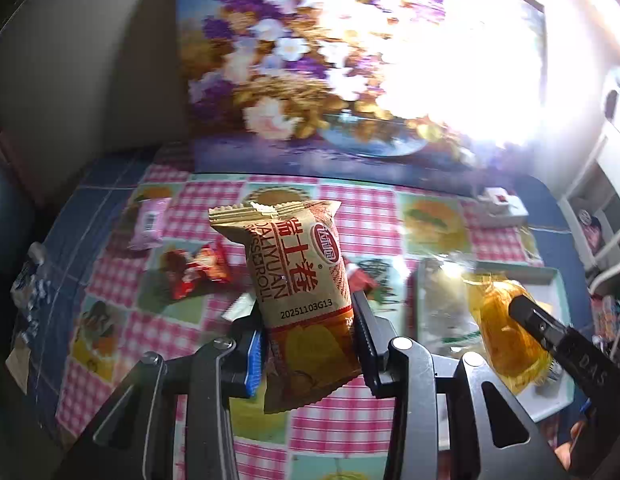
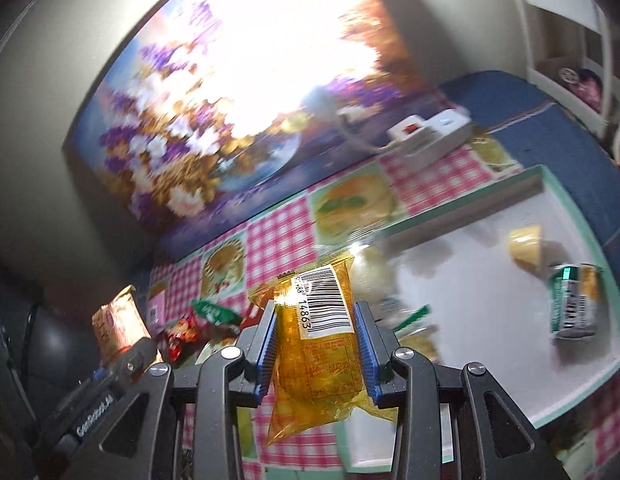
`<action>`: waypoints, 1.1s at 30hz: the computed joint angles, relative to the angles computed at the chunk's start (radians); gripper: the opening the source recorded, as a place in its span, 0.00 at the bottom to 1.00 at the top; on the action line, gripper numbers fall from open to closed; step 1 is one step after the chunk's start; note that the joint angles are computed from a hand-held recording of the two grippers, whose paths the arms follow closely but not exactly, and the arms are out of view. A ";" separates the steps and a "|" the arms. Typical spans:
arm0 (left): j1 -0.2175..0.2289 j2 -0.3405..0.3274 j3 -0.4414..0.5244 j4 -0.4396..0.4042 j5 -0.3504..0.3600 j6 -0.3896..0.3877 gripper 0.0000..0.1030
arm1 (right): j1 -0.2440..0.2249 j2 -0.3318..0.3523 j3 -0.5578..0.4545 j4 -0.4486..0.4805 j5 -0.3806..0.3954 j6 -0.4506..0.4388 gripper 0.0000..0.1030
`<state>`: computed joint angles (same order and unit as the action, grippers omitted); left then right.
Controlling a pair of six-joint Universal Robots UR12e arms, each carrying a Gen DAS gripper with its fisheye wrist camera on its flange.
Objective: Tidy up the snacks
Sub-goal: 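Lift and carry both packets over the white tray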
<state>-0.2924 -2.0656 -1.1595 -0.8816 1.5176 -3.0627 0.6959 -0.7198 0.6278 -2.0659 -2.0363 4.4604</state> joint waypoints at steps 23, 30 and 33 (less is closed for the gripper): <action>-0.101 -0.027 0.007 -0.111 -0.005 0.185 0.39 | -0.010 -0.180 0.274 0.056 -0.084 0.213 0.38; -0.126 -0.056 0.017 -0.179 0.043 0.218 0.39 | -0.027 -0.181 0.303 0.037 0.000 0.219 0.38; -0.135 -0.064 0.014 -0.179 0.074 0.233 0.39 | -0.031 -0.181 0.312 0.028 0.020 0.222 0.38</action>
<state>-0.4275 -2.1298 -1.1458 -1.0608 1.5917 -2.8301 0.6647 -0.9010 0.9395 -2.0378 -2.0166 4.6824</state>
